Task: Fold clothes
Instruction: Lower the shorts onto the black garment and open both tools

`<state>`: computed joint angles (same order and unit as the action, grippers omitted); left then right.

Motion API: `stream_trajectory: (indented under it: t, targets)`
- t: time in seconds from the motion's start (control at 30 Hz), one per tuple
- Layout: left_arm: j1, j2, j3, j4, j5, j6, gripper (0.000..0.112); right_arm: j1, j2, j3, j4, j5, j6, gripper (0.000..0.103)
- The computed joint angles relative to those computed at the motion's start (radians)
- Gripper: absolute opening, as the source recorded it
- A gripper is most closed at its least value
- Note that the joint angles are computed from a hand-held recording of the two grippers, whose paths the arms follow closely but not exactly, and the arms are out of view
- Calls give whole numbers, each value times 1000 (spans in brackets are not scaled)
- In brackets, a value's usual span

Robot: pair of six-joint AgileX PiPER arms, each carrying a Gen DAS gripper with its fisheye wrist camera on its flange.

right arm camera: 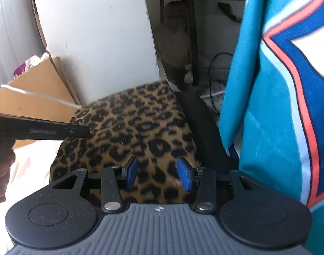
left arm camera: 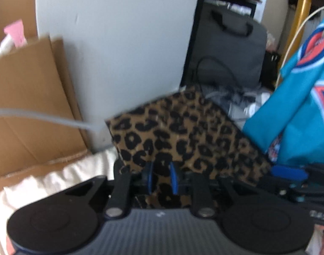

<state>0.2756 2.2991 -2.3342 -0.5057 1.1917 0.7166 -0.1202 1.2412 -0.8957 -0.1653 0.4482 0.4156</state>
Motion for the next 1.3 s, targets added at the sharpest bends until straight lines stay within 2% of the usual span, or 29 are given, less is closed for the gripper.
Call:
stream_trajectory:
  t: [0.07,0.17,0.3,0.5,0.57,0.73,0.93,1.1,1.17,1.27,1.3]
  targets:
    - [4,9,8,-11,-15,2,19,3,-22,30,-29,12,10,48]
    - [-3,-20,65,3,-56,52,16,-20,-70,91,5,21,-48,48]
    - [-17,-79,127,40,-88,69,14,-7,-140,162,-53,66,-1,48]
    - [23,-271,433,-113,-151,305,14,10,-239,219,-119,146,91,48]
    - [24,-312,503,-122,-160,363,14,19,-276,229,-134,156,119,48]
    - [18,-331,569,-78,-202,352,14,43,-316,230,-137,131,139,48]
    - [20,-348,638,-67,-260,367,14,78,-260,222,-114,95,126,48]
    - [41,-358,619,-39,-204,288,14,142,-228,261,-182,109,247,48]
    - [49,-374,629,-29,-196,264,18,182,-233,271,-219,129,317,48]
    - [72,-396,645,-51,-184,250,36,237,-265,276,-265,166,400,48]
    - [80,-406,653,-61,-184,250,45,258,-278,278,-289,179,439,48]
